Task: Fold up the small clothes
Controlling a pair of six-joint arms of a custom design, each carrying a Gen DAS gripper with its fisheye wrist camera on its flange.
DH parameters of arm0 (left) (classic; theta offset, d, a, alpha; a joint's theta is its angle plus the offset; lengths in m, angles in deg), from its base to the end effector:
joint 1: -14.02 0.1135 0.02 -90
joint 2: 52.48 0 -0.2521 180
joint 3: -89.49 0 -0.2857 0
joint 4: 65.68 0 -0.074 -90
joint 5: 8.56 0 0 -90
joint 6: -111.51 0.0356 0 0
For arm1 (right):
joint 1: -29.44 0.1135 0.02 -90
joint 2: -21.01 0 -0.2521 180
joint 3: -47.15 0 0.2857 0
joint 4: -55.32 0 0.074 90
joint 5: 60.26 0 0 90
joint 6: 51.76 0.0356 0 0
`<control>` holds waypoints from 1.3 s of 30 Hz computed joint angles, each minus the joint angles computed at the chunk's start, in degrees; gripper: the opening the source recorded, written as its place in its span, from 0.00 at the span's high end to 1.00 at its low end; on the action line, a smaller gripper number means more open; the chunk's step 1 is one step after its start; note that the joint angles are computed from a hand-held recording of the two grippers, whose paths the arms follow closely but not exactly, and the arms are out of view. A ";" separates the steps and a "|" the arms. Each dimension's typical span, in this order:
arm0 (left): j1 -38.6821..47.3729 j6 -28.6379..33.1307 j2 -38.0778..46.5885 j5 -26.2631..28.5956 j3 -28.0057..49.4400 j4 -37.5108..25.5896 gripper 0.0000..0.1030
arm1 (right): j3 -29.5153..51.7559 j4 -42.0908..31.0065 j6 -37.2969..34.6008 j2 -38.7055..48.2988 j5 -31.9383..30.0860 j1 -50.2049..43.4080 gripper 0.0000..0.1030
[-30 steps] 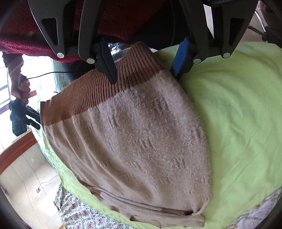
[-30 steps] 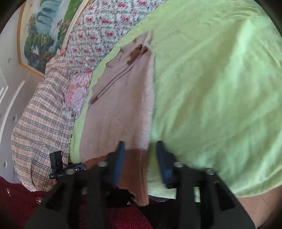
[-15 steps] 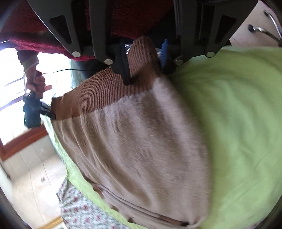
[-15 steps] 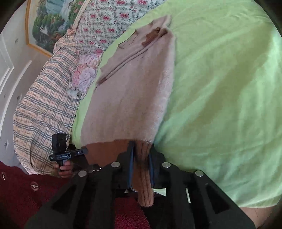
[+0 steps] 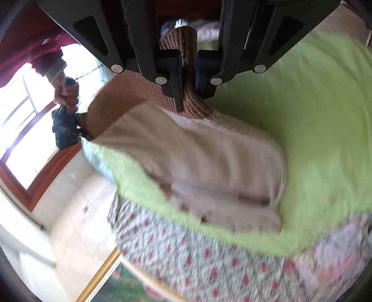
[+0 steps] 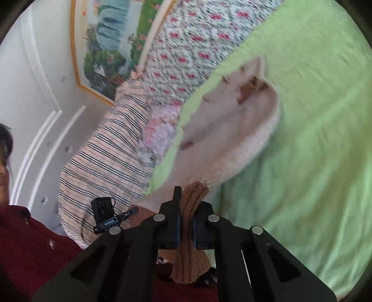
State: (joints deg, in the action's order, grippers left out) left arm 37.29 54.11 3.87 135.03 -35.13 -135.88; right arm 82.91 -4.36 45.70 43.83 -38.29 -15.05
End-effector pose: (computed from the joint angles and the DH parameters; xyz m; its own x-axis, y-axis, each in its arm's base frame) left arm 0.1920 0.0514 0.2285 -0.7303 0.0341 -0.6823 0.4719 0.7473 -0.4678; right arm 0.1130 -0.0647 0.2117 -0.5399 0.5985 -0.5918 -0.1221 0.6400 0.7586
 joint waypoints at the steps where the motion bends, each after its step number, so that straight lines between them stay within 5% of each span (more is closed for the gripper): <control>1: -0.40 -2.10 0.99 0.80 1.63 2.50 0.95 | 0.34 8.00 6.43 1.23 2.21 2.84 0.92; 3: -1.89 -7.16 3.28 1.32 3.26 8.95 0.95 | 1.81 23.52 15.65 7.99 6.38 7.19 0.92; 6: -5.92 -18.76 9.12 -2.12 6.29 23.50 0.95 | 7.28 37.74 20.45 22.09 12.80 11.23 0.92; 9: -9.34 -29.29 19.89 -6.53 14.07 35.23 0.95 | 14.76 44.73 22.09 35.07 17.65 13.27 0.92; 12: -12.42 -34.10 31.45 -10.40 24.74 40.38 0.95 | 26.19 45.45 20.63 48.52 24.77 16.96 0.92; 20: -17.94 -36.81 59.66 -19.45 55.88 36.81 0.95 | 48.91 42.14 19.85 74.76 34.19 19.54 0.92; 28: -20.13 -33.87 82.09 -26.17 82.37 22.76 0.92 | 63.69 31.58 16.74 90.11 41.30 21.36 0.90; 32: -19.10 -33.68 80.10 -23.30 77.80 22.41 0.85 | 57.16 34.74 18.13 84.43 41.10 20.67 0.82; 34: -18.76 -32.49 73.53 -21.25 68.41 25.41 0.69 | 51.45 37.81 17.32 78.62 41.42 20.94 0.69; 36: -19.17 -31.34 67.22 -18.63 59.33 28.54 0.57 | 45.65 40.13 13.37 72.34 40.00 22.61 0.64; 39: -22.90 -27.89 62.42 -16.53 51.93 29.42 0.55 | 47.09 32.48 3.56 72.25 36.35 27.39 0.64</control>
